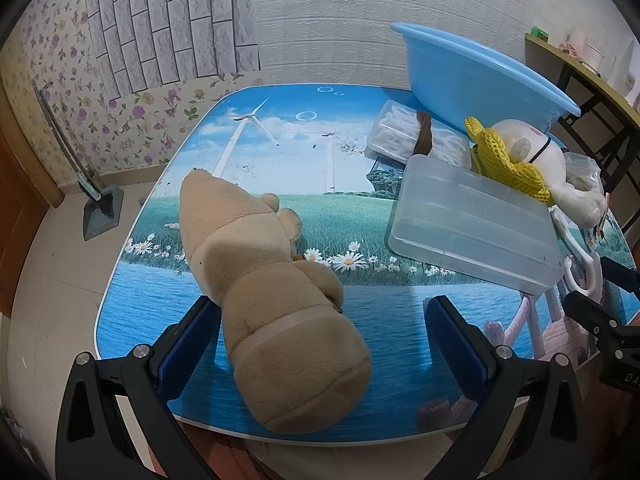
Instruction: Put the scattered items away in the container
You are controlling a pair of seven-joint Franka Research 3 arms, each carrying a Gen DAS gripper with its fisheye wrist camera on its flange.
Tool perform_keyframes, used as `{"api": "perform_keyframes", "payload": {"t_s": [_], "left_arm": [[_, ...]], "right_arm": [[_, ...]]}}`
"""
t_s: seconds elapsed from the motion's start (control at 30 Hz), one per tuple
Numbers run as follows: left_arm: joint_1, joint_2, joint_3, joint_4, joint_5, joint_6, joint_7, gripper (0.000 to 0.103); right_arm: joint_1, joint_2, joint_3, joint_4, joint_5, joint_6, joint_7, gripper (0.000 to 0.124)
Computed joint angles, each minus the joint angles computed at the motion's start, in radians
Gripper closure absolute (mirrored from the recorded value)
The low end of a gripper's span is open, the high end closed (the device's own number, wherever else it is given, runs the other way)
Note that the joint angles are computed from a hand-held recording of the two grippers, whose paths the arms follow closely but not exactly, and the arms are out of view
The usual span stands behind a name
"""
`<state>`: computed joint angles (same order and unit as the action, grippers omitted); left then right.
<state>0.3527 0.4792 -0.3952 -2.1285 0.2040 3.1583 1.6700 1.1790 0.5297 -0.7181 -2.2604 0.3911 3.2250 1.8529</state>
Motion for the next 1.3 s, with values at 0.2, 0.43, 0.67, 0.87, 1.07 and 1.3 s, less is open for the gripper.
{"api": "perform_keyframes", "payload": {"t_s": [0.2, 0.43, 0.67, 0.87, 1.07, 1.3], "left_arm": [[0.001, -0.001, 0.001, -0.002, 0.002, 0.002, -0.002, 0.0], [0.003, -0.001, -0.001, -0.002, 0.003, 0.002, -0.002, 0.0], [0.002, -0.001, 0.0, -0.002, 0.005, 0.002, -0.004, 0.0], [0.002, -0.001, -0.001, -0.001, 0.005, 0.001, -0.004, 0.0], [0.004, -0.001, -0.003, -0.002, 0.006, 0.002, -0.003, 0.0], [-0.004, -0.003, 0.004, -0.005, 0.006, 0.005, -0.009, 0.0]], "right_arm": [[0.009, 0.004, -0.01, -0.001, 0.007, -0.002, 0.005, 0.035], [0.006, 0.007, -0.009, 0.001, 0.005, 0.0, 0.008, 0.032], [0.007, 0.009, -0.01, 0.002, 0.01, -0.002, 0.008, 0.032], [0.016, 0.016, -0.019, 0.009, 0.005, -0.009, 0.02, 0.032], [0.02, 0.02, -0.026, 0.013, -0.007, -0.016, 0.038, 0.032], [0.021, 0.024, -0.03, 0.016, -0.025, -0.018, 0.06, 0.032]]}}
